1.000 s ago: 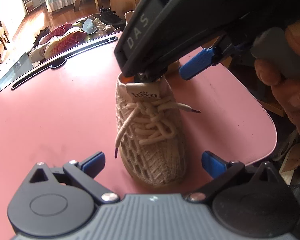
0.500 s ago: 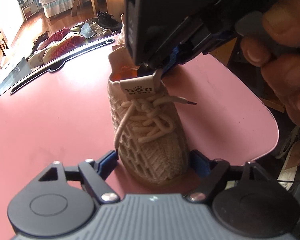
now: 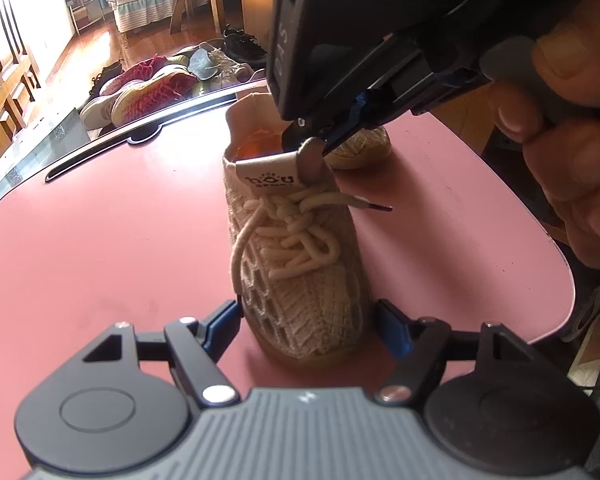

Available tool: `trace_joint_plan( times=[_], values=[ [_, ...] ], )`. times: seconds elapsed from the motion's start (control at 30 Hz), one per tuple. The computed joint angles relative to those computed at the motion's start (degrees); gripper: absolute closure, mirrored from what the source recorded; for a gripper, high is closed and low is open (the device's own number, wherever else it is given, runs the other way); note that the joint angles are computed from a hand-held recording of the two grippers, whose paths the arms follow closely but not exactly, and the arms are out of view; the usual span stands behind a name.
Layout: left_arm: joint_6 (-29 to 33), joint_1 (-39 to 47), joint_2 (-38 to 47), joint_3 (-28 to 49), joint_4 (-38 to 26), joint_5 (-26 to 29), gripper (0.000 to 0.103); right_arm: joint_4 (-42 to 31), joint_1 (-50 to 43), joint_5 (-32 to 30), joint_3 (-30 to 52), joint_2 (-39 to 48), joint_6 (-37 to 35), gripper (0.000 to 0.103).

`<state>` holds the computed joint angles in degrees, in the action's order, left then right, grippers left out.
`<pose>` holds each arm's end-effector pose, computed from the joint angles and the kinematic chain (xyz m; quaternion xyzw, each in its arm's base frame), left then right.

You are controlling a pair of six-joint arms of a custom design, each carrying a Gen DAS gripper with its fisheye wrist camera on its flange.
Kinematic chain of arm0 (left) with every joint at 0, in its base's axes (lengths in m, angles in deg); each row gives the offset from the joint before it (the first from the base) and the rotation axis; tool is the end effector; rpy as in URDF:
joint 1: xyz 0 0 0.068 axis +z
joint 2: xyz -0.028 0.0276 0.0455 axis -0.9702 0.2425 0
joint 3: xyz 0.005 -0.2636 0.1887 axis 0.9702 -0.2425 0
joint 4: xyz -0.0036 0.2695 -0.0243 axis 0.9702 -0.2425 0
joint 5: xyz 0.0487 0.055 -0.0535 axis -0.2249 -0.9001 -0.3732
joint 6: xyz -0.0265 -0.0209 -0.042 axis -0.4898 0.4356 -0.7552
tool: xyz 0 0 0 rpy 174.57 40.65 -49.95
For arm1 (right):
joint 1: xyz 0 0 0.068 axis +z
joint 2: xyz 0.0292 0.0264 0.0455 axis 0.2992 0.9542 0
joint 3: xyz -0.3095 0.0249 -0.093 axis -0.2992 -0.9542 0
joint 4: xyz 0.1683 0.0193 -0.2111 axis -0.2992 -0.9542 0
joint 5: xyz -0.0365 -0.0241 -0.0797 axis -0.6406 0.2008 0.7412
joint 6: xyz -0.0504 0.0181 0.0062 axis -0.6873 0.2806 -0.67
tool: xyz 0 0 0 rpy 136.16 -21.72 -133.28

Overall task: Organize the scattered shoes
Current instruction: 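Grip the sneaker's heel collar and slide it beside its mate, right gripper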

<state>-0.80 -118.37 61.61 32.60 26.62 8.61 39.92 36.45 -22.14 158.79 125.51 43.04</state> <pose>0.2445 -0.2015 0.1799 -0.1012 0.9540 0.0401 0.2795 0.3833 0.1485 0.2267 -0.3160 0.8985 0.2264 0.2040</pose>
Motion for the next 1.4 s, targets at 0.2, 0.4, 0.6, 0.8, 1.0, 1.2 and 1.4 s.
trace_joint_plan(
  times=[0.2,0.4,0.6,0.8,1.0,1.2,1.4],
  values=[
    [-0.2,2.1,0.1,1.0,0.2,-0.7,0.036,2.9,1.1,0.5,1.3,1.4,1.9,0.098],
    [-0.1,3.2,0.8,1.7,0.7,-0.7,0.036,4.0,0.7,-0.4,3.0,3.1,5.4,0.097],
    [-2.1,2.6,0.5,1.4,-0.2,-0.3,0.006,0.1,-1.1,-3.1,4.6,2.8,5.9,0.059],
    [-3.1,1.5,0.4,0.9,-0.8,-0.7,0.0,0.0,-0.9,-2.9,3.1,1.7,2.3,0.057],
    [-1.7,2.2,1.5,0.5,1.5,0.3,0.0,1.0,0.1,-0.6,3.2,3.0,3.3,0.057],
    [-1.0,3.7,2.4,-0.5,4.7,1.6,0.008,0.5,0.8,0.3,4.8,4.7,0.5,0.069],
    [1.8,3.8,3.1,0.3,5.2,-0.3,0.033,1.7,2.4,3.5,4.6,4.7,-4.4,0.095]
  ],
)
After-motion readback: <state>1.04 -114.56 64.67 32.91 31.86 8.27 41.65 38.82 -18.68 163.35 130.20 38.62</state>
